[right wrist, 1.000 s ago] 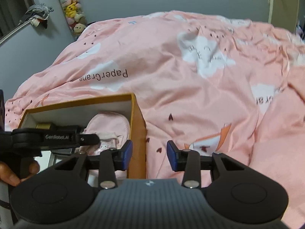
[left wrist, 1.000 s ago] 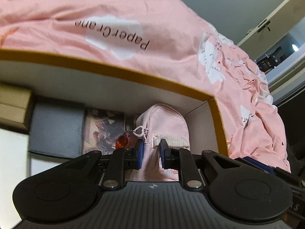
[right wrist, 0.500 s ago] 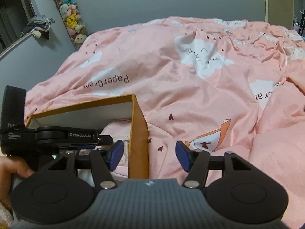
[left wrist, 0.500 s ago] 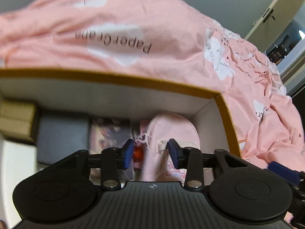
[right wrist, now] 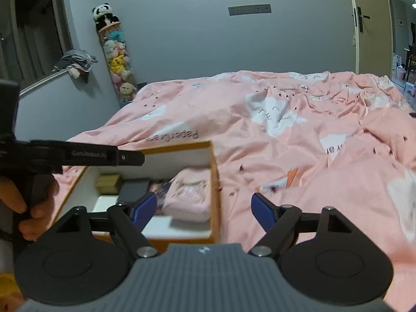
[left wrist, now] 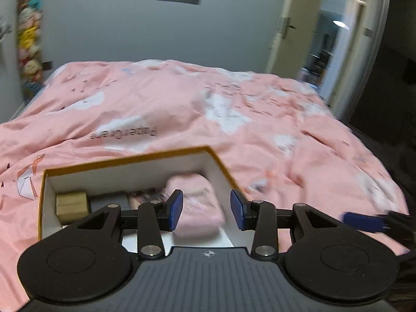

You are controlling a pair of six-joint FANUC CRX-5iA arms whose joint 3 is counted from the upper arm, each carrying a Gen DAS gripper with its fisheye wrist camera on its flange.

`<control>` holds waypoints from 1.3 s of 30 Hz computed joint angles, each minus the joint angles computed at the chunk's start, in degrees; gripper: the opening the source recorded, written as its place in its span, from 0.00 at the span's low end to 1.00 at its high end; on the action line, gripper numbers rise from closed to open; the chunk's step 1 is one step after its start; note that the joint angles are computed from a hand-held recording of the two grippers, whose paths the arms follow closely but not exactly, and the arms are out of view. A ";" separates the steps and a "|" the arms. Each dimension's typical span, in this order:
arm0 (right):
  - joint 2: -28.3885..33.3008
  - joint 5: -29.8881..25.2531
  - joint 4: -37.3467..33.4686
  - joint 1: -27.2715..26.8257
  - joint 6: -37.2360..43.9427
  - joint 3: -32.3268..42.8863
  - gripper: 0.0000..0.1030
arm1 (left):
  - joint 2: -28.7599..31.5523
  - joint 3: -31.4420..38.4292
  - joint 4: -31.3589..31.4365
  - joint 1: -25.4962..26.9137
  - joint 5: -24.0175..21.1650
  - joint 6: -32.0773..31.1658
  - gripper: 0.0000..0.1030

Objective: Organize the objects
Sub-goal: 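Open the left gripper to release the pink bag and withdraw both grippers, then move both grippers to the brown dog plush and white plush and grasp them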

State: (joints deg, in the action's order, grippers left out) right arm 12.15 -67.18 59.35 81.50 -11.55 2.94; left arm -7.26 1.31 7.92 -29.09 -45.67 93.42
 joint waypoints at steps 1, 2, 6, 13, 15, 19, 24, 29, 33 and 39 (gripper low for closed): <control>-0.42 0.34 0.01 0.90 -0.54 -0.84 0.80 | -1.70 -1.85 2.57 0.14 0.35 -2.82 0.44; -0.59 0.46 -0.10 1.64 -0.56 -1.32 0.80 | -3.27 -3.49 4.26 0.13 0.61 -4.74 0.44; -0.20 0.34 0.05 3.81 -0.78 -2.48 0.82 | -8.07 -7.25 1.67 -2.00 0.39 -5.98 0.44; 1.70 2.93 -5.75 6.07 4.97 -0.51 0.95 | -13.29 -10.20 -11.43 -6.11 -4.40 6.34 0.36; 2.91 2.46 -9.05 6.55 6.01 1.07 0.94 | -14.35 -10.19 -14.51 -7.03 -8.65 11.91 0.36; 3.25 5.61 -15.45 6.25 7.39 1.83 0.80 | -16.11 -14.31 -6.84 -2.29 -11.22 9.04 0.36; 4.30 5.78 -19.31 5.30 8.34 3.48 0.67 | -16.31 -18.37 -1.71 1.25 -13.13 8.63 0.35; 5.48 8.91 -22.17 3.74 8.02 4.31 0.58 | -14.91 -18.48 -9.50 -1.50 -10.47 11.54 0.35; 5.47 11.27 -25.04 2.25 6.31 3.99 0.58 | -15.09 -23.24 -1.05 3.37 -7.84 6.33 0.35; 3.87 16.35 -27.46 0.58 3.00 1.31 0.64 | -16.34 -29.39 9.53 7.74 -3.48 1.43 0.47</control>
